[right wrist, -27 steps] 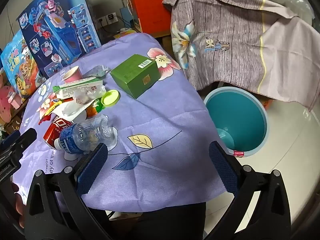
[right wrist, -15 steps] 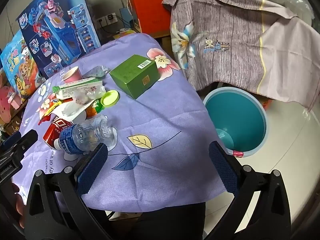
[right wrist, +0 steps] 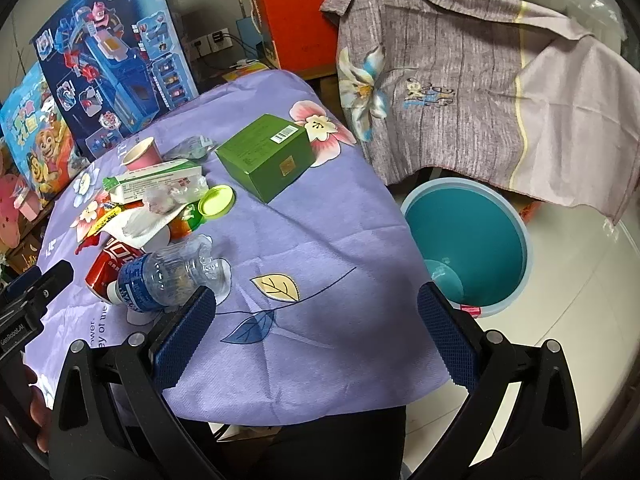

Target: Collect trash

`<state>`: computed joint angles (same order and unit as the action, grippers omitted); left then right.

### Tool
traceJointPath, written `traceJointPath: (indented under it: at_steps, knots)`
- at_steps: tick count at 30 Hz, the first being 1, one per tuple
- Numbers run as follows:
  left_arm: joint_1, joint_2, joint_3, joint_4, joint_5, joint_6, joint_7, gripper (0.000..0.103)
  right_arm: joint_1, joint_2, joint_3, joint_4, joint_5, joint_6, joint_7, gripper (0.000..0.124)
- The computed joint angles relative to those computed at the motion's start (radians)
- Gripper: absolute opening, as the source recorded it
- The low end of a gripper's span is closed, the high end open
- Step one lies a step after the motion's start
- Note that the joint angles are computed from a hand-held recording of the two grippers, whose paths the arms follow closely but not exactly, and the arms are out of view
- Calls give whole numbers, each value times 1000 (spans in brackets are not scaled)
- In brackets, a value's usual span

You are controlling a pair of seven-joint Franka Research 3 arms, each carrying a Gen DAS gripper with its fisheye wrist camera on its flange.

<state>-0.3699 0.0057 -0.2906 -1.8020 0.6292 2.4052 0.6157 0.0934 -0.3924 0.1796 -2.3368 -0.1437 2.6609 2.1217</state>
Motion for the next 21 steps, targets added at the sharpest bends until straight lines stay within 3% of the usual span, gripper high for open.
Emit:
traceJointPath:
  at_steps: [21]
  knots:
    - [7,-2,4,10,-10,-2,5,99,-7,-5,1,8,-14,-6,3,97]
